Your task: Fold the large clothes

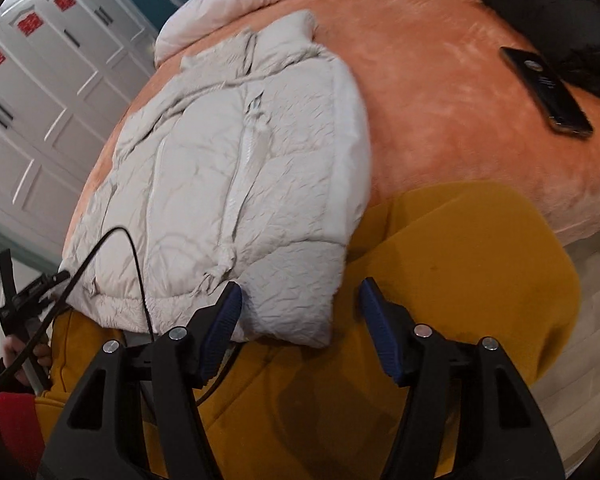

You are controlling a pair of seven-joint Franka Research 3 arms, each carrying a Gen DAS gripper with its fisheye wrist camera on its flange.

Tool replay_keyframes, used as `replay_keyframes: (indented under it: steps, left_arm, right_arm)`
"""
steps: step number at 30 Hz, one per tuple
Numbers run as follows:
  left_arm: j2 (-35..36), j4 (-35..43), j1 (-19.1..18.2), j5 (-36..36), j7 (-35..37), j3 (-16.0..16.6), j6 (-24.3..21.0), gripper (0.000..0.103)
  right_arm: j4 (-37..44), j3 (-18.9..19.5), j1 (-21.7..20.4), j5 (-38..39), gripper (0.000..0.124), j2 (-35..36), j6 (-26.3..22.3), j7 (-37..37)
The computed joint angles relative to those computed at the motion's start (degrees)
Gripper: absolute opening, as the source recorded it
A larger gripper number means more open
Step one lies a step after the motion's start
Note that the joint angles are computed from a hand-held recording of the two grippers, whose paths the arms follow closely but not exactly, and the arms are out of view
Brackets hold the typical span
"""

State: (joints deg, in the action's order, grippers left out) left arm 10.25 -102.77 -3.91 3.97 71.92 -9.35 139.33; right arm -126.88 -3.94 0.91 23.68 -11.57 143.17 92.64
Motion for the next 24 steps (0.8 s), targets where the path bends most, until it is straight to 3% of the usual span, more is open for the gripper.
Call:
replay_keyframes:
  steps: [1,2,3,5,7,9,19,21,24]
  left_arm:
    - [-0.1,-0.2,0.1,-0.4,1.3,-0.3,0.6,0.067]
    - [0.2,0.1,0.2,-1.7,3.1,-0.8,0.6,0.060]
    - [0.7,0.8,0.4,-2.8,4.6,-1.1,0.0,0.045]
    - [0.4,0.4,0.0,-2.8,5.3,-1.2,0.7,0.031]
    - [-0.9,-1.1,0.0,-3.6,7.0,-1.4,2.2,0.015]
    - [-3.1,-2.9,0.0,-5.1,8.9,-1.6,4.3,0.009]
    - [-12.9,-1.6,-1.4,-25.0,20.7,0.4,10.7,0.004]
    - [-13.7,-0.9,-2.3,-28.0,21.6,0.8,13.3,0.004]
    - [-12.7,1.4,-3.3,-29.7,21.2,1.0,18.2,0.004]
  right_arm:
    - [-0.1,0.1,0.1,-0.3,0.055,-0.2,-0.5,-0.1]
    - [0.5,0.0,0.3,-0.1,0.044,0.2,-1.5,-0.8]
    - [1.1,-0.1,0.5,0.3,0.032,0.6,-2.5,-1.6]
    - [0.7,-0.2,1.0,2.1,0.018,0.2,-2.0,-3.4]
    - [-1.1,0.0,1.3,3.1,0.013,-1.8,0.7,-4.4]
    - [-2.9,0.0,1.7,4.3,0.011,-4.1,3.0,-5.5]
    - [-1.9,-1.6,4.1,8.0,0.009,-15.6,1.7,-12.5]
    - [0.5,-1.7,4.0,7.9,0.009,-15.7,4.5,-13.3]
    - [3.7,-2.1,4.7,9.5,0.009,-13.8,13.5,-14.9]
